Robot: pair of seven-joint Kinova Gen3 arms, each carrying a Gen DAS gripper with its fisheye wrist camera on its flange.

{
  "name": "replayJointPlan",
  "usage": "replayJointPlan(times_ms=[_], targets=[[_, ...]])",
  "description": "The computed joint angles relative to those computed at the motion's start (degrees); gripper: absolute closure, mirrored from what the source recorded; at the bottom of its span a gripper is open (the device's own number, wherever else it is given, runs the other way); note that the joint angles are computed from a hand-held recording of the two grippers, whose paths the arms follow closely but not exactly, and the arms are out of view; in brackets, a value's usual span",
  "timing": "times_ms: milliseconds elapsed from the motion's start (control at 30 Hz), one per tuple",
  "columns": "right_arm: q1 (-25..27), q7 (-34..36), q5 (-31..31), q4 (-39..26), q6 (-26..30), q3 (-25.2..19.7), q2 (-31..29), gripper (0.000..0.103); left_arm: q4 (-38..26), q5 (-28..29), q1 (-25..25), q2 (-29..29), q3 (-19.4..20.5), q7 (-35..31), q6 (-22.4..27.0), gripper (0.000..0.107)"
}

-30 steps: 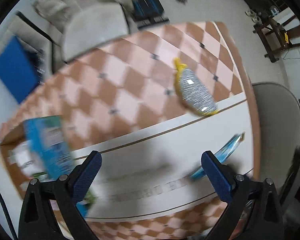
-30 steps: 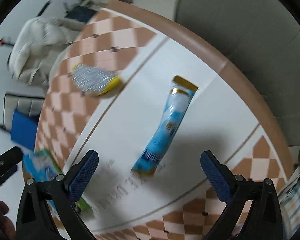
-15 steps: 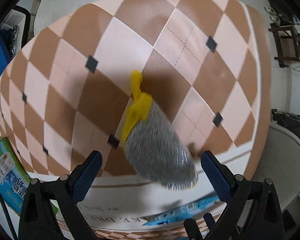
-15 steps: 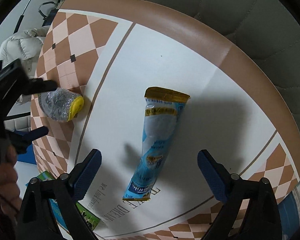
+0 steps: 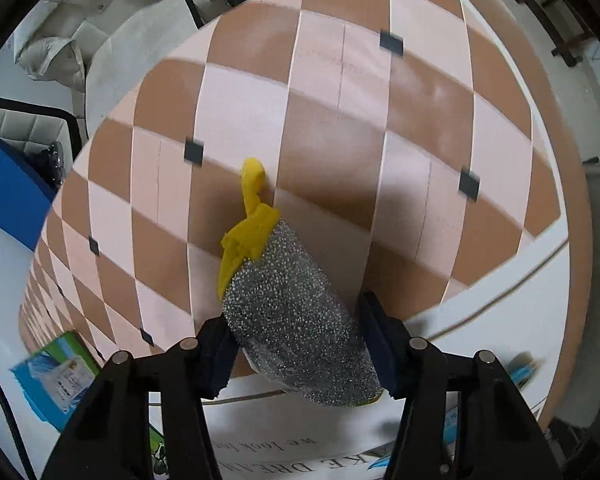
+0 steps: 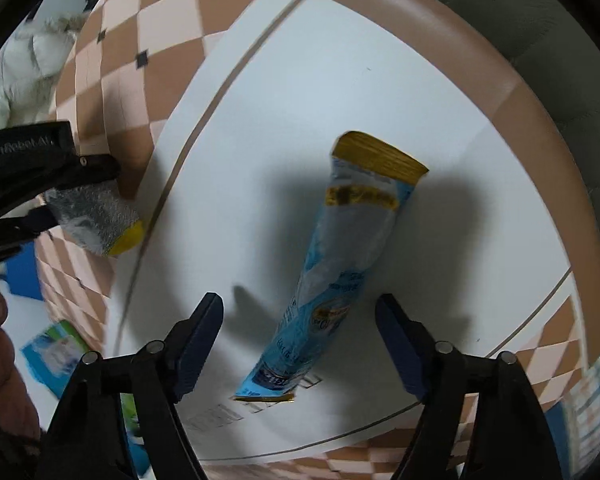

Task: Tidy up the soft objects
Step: 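Grasp the silver scrubber with left tool while right tool grasps blue ice-pop packet, then drop the scrubber and ice-pop packet into the box and release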

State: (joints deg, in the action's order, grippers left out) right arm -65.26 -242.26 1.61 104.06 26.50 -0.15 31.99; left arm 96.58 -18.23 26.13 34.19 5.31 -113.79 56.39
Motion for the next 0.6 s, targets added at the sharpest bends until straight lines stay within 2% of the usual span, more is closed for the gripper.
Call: replayJointPlan(times_ms=[33, 67, 100, 200, 300, 367, 500, 600], targets=[[2.65, 2.33, -0.49, -1.83, 2.33, -2.49, 0.69, 0.033, 1.32, -0.37, -0.39, -0.6, -0.25, -0.21, -1.09, 0.055], [5.19, 4.66, -1.05, -3.66, 4.66, -4.89, 1.46, 0.041, 1.69, -0.27, -1.07, -0.9, -0.13, -0.96, -1.39, 0.055], [6.76, 6.99, -1.78, -5.43, 6.99, -6.24, 2.2, 0.054, 2.58, -0.12, -1.87, -1.36, -0.07, -1.77, -1.86, 0.056], [7.42, 11.53, -3.05, -10.75, 13.63, -6.27, 4.15, 0.075, 4.49, 0.62, -4.08, -2.78, 0.03, -3.85, -2.89, 0.058], [7.24, 13.8, -2.68, -13.97, 16.33, -6.16, 5.45, 0.085, 5.01, 3.73, -8.5, -5.35, 0.29, -9.34, -2.26, 0.058], [7.05, 15.23, -2.61, -17.44, 20.34, -6.22, 6.42, 0.087, 4.05, 7.01, -12.78, -7.28, 1.3, -14.0, 0.14, 0.059], [4.97, 15.94, -0.4, -26.19, 29.27, -5.3, 7.66, 0.088, -1.91, 13.93, -19.15, -9.11, 2.05, -22.49, 6.83, 0.059], [2.89, 17.82, 2.63, -33.89, 35.88, -4.1, 8.07, 0.088, -7.14, 18.66, -27.11, -10.47, 3.32, -29.48, 13.54, 0.059]])
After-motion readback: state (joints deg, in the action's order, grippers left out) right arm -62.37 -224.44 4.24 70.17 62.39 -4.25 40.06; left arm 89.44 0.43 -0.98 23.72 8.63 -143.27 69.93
